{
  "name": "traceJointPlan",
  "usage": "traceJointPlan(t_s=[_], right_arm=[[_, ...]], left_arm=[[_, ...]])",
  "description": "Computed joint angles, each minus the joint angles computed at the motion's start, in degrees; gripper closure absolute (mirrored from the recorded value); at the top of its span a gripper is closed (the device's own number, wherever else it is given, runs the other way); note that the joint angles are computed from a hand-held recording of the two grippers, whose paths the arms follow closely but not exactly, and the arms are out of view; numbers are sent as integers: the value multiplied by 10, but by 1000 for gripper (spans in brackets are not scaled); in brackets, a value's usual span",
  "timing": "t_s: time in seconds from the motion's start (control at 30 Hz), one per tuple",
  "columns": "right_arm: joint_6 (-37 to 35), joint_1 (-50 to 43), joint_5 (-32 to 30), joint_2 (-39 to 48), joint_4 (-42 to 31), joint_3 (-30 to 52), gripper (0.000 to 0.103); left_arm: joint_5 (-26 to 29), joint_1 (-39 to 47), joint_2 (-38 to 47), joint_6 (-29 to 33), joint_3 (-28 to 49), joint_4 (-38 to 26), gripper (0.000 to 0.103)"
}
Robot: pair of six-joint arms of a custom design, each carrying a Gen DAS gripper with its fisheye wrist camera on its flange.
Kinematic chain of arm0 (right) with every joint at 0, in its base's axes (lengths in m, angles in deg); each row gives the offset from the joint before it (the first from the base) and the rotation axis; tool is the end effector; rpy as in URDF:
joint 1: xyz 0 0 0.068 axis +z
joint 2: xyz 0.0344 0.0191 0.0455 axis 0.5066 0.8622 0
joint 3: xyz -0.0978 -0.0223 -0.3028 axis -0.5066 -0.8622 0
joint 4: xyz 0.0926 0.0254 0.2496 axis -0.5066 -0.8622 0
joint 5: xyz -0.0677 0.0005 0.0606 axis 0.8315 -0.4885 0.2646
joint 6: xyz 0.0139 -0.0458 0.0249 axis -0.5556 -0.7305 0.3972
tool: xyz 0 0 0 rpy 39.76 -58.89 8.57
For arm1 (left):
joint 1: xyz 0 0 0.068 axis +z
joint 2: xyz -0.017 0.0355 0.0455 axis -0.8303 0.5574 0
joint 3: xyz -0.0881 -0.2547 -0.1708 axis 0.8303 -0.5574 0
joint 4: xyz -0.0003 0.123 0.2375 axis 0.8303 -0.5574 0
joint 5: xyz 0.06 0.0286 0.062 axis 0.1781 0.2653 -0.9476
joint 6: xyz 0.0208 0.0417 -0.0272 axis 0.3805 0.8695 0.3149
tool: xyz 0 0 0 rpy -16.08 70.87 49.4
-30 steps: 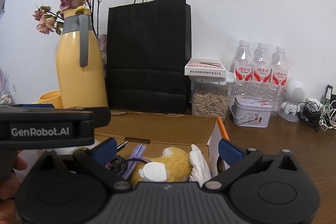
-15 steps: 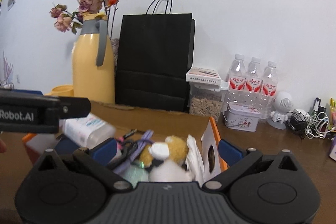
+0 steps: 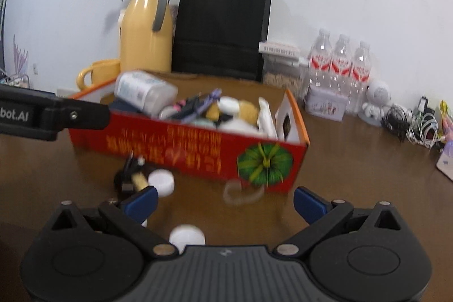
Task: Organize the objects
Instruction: 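Withdraw both tools from the box back over the table, then grasp a white bottle cap with the right tool while the left tool grasps another cap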
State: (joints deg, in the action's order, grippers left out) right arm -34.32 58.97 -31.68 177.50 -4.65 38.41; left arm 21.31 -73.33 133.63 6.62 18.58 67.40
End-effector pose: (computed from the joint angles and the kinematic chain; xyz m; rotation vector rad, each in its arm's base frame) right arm 0.2499 0.1133 0.1224 0.1128 2.1145 -0.1902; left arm 0.3259 -0.1084 0.1742 0.5119 2.0205 -0.3466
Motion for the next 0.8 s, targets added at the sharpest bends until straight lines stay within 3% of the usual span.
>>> traceJointPlan(t_s=[0.13, 0.43, 0.5, 0.63, 0.73, 0.8], right_arm=[[22, 12, -7, 4, -9, -17, 3], [31, 20, -25, 24, -7, -15, 19], [32, 15, -36, 25, -8, -12, 33], [36, 6, -62, 28, -5, -9, 43], [35, 4, -78, 30, 3, -10, 56], [33, 6, -83, 31, 11, -12, 76]], left_arm=[[5, 12, 0, 7, -23, -6, 0], [3, 24, 0, 11, -54, -12, 0], [3, 26, 1, 10, -56, -13, 0], [2, 26, 4, 8, -56, -13, 0], [1, 25, 5, 6, -57, -12, 0], [1, 25, 7, 6, -56, -11, 0]])
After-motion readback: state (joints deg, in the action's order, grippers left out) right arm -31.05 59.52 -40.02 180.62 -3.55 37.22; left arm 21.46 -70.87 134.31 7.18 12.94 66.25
